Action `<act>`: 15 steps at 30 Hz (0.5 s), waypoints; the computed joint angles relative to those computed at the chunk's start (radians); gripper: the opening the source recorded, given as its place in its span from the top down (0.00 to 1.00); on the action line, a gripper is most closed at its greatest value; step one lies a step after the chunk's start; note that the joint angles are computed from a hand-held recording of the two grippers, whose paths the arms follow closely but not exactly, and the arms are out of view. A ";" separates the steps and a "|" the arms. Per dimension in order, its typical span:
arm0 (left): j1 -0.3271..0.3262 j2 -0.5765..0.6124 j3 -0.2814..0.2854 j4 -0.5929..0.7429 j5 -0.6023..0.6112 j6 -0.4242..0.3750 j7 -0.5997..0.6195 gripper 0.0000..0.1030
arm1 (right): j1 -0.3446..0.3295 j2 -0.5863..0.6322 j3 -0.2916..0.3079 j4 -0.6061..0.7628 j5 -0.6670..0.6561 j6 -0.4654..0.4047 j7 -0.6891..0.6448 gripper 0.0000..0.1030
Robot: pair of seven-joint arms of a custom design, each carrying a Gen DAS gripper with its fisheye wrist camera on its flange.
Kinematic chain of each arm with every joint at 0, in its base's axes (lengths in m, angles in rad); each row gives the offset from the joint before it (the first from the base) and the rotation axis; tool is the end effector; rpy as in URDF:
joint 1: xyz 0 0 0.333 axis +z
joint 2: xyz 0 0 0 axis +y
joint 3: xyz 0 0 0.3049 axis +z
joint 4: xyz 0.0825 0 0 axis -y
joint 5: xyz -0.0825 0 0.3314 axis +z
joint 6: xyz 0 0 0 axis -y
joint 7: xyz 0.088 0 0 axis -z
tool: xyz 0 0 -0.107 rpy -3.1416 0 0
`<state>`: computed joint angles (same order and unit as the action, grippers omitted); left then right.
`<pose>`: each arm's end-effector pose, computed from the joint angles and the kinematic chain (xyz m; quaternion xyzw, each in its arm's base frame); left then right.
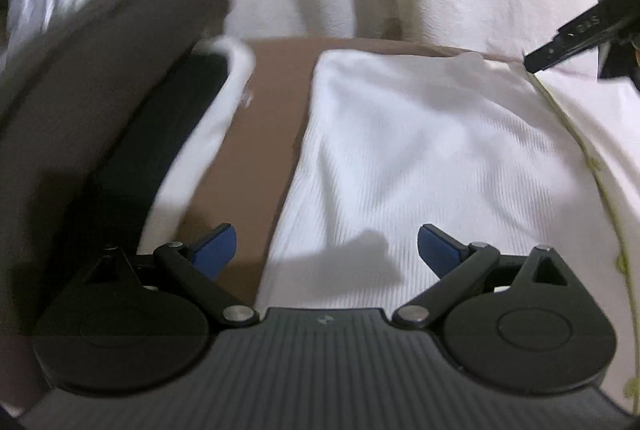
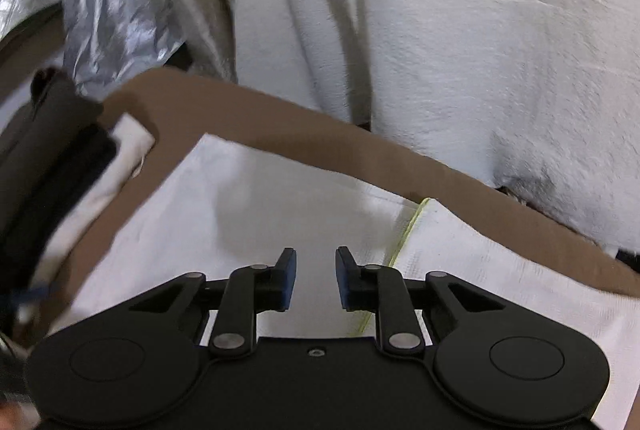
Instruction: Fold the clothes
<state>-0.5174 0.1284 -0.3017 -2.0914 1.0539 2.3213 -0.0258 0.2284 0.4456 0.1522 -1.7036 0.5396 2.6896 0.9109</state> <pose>0.3820 -0.3797 0.4025 -0.6791 0.6323 -0.1988 0.3154 0.6205 0.2143 0.4118 -0.8320 0.4484 -0.0796 0.3167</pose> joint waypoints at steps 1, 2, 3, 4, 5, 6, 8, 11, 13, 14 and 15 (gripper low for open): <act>-0.006 0.022 0.001 0.033 0.036 -0.016 0.024 0.04 | 0.018 0.007 -0.013 -0.003 -0.020 0.030 0.015 0.72; -0.005 0.038 0.007 0.052 0.064 0.003 0.038 0.04 | 0.036 0.017 -0.025 -0.004 -0.039 0.063 0.036 0.67; 0.005 0.049 0.015 0.063 0.068 0.046 0.047 0.04 | 0.053 0.027 -0.037 -0.005 -0.061 0.095 0.060 0.51; 0.016 0.063 0.024 0.073 0.062 0.092 0.046 0.04 | 0.068 0.046 -0.048 0.006 -0.091 0.117 0.077 0.34; 0.025 0.082 0.032 0.091 0.045 0.116 0.057 0.04 | 0.083 0.070 -0.059 0.027 -0.126 0.131 0.089 0.31; 0.028 0.104 0.038 0.118 0.016 0.110 0.088 0.04 | 0.098 0.089 -0.070 0.035 -0.169 0.155 0.084 0.31; 0.033 0.123 0.057 0.141 -0.001 0.112 0.129 0.04 | 0.096 0.112 -0.058 0.040 -0.210 0.198 0.055 0.31; 0.053 0.120 0.082 0.121 -0.020 0.157 0.131 0.04 | 0.086 0.146 -0.032 0.052 -0.243 0.253 0.006 0.32; 0.072 0.111 0.092 0.090 -0.038 0.203 0.107 0.04 | 0.084 0.178 -0.016 0.074 -0.252 0.297 -0.015 0.32; 0.082 0.113 0.094 0.080 -0.057 0.221 0.105 0.04 | 0.099 0.200 -0.027 0.096 -0.264 0.321 -0.011 0.32; 0.087 0.116 0.096 0.074 -0.071 0.231 0.108 0.04 | 0.114 0.222 -0.039 0.117 -0.275 0.342 -0.004 0.32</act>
